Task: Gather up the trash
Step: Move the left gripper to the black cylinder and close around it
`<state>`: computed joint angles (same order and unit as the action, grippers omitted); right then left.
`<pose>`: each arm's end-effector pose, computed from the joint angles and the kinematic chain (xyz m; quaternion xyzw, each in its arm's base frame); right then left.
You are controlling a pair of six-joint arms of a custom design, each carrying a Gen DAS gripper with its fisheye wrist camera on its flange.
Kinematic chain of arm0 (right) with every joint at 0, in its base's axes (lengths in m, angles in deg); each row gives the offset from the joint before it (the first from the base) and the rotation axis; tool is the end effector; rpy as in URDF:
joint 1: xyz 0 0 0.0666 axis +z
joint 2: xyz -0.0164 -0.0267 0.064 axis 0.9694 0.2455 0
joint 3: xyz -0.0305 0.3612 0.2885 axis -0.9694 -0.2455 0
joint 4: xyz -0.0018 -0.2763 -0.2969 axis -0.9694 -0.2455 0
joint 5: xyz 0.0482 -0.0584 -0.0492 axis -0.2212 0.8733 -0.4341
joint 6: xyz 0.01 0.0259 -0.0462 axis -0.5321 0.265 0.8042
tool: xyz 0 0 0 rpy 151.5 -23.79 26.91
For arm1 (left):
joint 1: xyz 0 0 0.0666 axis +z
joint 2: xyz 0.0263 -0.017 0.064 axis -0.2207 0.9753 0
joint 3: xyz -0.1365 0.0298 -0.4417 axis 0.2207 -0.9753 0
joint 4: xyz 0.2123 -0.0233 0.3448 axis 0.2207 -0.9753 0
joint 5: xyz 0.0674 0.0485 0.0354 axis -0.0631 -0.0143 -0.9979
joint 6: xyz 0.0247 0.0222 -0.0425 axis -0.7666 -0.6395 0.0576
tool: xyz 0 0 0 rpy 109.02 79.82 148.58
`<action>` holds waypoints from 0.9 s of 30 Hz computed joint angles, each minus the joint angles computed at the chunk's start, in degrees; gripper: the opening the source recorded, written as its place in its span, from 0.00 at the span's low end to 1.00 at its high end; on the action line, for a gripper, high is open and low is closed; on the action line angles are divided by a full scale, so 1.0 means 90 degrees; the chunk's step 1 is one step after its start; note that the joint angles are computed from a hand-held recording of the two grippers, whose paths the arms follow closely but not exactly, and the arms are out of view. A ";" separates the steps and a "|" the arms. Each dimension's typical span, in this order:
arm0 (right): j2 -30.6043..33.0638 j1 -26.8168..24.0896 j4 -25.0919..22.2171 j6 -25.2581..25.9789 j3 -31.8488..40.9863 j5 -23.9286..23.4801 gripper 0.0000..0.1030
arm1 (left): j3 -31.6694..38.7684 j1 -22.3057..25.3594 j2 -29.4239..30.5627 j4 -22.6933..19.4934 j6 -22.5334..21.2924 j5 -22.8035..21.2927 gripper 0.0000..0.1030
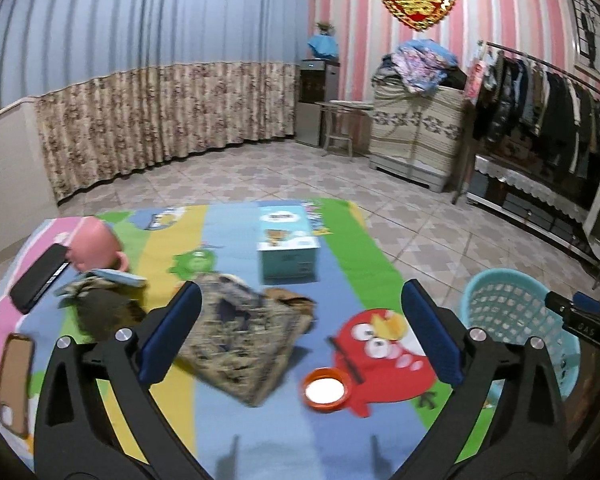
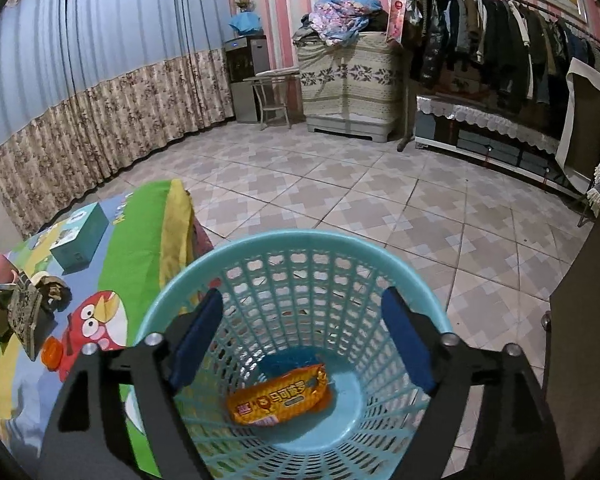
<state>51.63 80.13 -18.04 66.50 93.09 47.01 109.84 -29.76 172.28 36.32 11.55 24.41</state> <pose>0.5037 0.0254 0.4742 0.2183 0.8713 -0.0578 0.4356 0.5569 -0.1690 0.5111 0.0895 0.8605 -0.0701 0.4966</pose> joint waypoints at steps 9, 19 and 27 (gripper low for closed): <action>0.0274 0.0690 0.0131 0.0245 0.0347 0.0394 0.91 | -0.0287 0.0789 -0.0184 -0.0056 -0.0079 0.0072 0.95; 0.0921 0.1533 -0.0063 0.0775 0.0938 0.0268 0.92 | -0.0586 0.1526 -0.0211 -0.0110 -0.0342 0.0045 0.95; 0.1101 0.1784 -0.0162 0.0775 0.1061 0.0023 0.92 | -0.0740 0.1878 -0.0173 -0.0065 -0.0456 0.0110 0.95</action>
<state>61.54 96.19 -19.50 73.47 102.65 47.21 103.18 -12.86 170.73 35.74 7.45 25.40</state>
